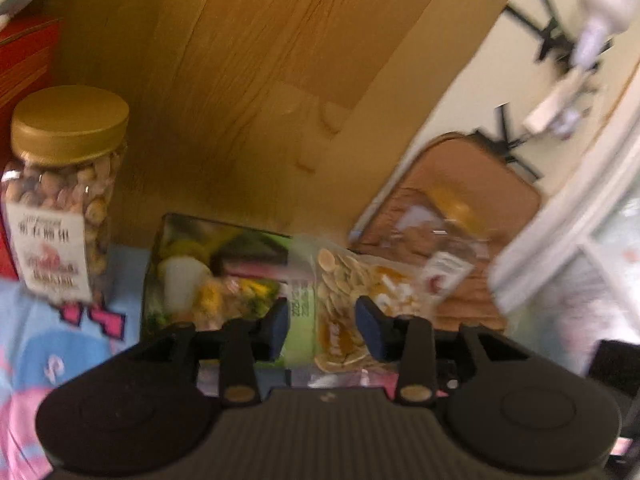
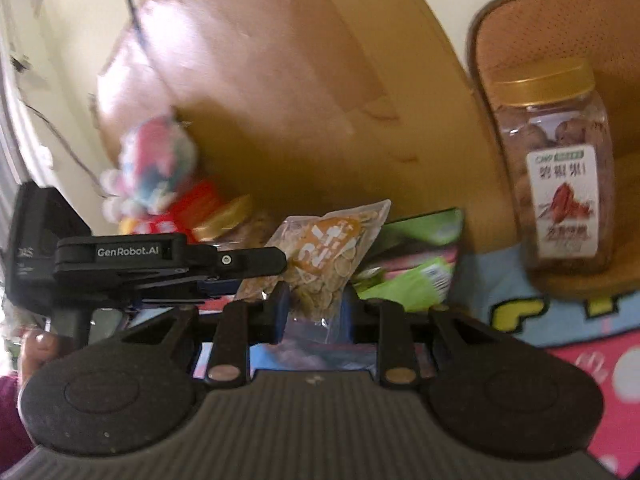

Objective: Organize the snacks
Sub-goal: 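Carry the peanut bag into the black box and open right tool, then reach the right tool to the orange spicy snack bag and grasp it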

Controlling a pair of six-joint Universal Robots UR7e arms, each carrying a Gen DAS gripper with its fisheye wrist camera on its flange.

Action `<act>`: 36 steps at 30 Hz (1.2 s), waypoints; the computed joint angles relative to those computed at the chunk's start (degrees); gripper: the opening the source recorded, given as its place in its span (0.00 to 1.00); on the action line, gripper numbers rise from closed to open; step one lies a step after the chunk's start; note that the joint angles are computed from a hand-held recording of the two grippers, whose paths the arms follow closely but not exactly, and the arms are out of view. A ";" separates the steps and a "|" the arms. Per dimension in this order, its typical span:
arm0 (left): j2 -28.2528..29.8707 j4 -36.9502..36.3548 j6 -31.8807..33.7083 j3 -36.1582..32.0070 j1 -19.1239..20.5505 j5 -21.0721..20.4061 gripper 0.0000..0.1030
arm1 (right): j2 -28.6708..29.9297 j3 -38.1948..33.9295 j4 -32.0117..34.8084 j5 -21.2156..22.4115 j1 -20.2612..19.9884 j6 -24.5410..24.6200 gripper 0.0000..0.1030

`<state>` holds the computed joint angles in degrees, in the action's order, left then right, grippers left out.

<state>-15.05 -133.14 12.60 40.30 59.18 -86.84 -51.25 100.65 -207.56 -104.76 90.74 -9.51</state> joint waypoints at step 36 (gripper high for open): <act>-32.64 -7.03 -6.22 44.08 11.54 -2.25 0.39 | 0.00 12.01 12.48 11.17 2.89 22.20 0.41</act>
<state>-47.70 -140.17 6.38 84.38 70.72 -89.09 -51.24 112.66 -195.08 -93.58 93.63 12.69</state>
